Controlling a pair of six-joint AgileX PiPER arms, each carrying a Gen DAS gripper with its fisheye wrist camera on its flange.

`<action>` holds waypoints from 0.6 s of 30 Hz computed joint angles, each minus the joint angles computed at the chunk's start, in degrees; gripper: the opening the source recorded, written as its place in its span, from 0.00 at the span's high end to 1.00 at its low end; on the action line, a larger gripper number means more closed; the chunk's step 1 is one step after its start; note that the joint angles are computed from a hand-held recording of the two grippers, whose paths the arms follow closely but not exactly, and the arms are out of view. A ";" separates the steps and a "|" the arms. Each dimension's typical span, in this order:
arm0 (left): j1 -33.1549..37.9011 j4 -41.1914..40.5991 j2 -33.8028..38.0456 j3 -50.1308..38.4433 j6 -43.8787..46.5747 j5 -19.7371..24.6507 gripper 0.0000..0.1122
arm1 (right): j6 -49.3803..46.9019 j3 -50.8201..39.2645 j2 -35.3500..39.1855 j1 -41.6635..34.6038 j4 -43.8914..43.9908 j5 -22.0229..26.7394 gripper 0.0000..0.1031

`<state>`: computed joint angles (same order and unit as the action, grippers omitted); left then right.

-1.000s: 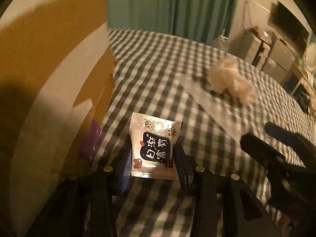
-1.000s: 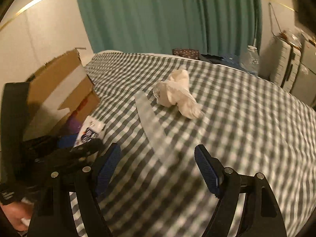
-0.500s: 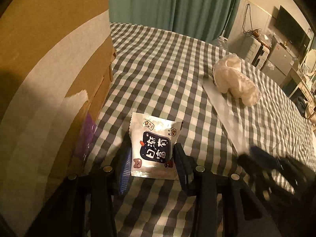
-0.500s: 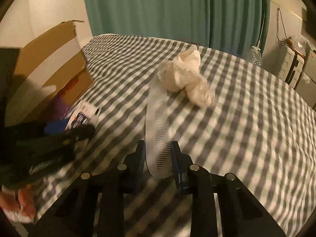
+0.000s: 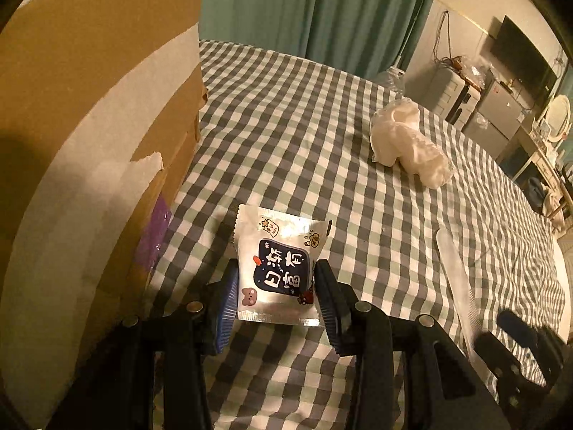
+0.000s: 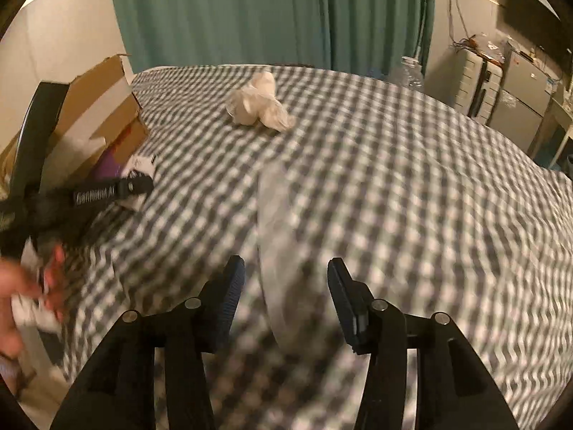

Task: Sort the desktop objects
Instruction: 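Carry the comb and snack packet over the cardboard box and release both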

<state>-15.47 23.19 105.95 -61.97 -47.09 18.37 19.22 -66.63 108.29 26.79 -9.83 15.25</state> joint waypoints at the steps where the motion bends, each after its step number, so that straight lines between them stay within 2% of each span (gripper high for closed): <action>1: 0.26 -1.45 0.32 -0.23 1.44 -0.14 0.63 | 0.04 -2.69 1.98 0.35 -0.78 1.19 0.53; 3: 0.52 -2.30 0.76 -0.71 2.20 -0.18 0.63 | 2.64 -8.36 6.22 1.98 -4.08 4.42 0.53; 4: 0.63 -2.35 0.91 -0.75 2.33 -0.34 0.63 | 1.43 -11.00 8.38 2.29 -2.30 5.93 0.53; 5: 0.73 -2.40 1.08 -0.89 2.47 -0.48 0.63 | 1.35 -12.11 9.56 2.41 -1.13 6.73 0.53; 7: 0.86 -2.61 1.55 -1.33 2.80 -0.78 0.63 | 6.63 -12.44 10.61 2.92 -5.66 6.54 0.59; 8: 0.87 -2.64 1.70 -1.47 2.89 -0.90 0.63 | 10.92 -11.62 10.36 3.49 -10.19 5.84 0.62; 9: 0.83 -2.56 1.88 -1.70 2.94 -0.84 0.63 | 13.71 -10.81 9.94 3.81 -13.18 5.53 0.71; 10: 0.71 -2.27 1.98 -1.93 2.77 -0.71 0.63 | 14.77 -10.03 9.40 3.82 -14.19 5.22 0.74; 15: -0.02 -4.26 0.12 -1.58 3.74 -0.04 0.63 | 15.14 -4.71 3.93 2.25 -12.40 4.59 0.74; 18: -2.66 3.16 -1.94 -1.37 -2.55 1.06 0.63 | 16.40 0.36 -1.75 1.84 -12.25 3.62 0.74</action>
<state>-18.14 26.35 104.00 -63.35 -49.64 19.43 35.61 -66.28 106.54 28.63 -22.08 18.87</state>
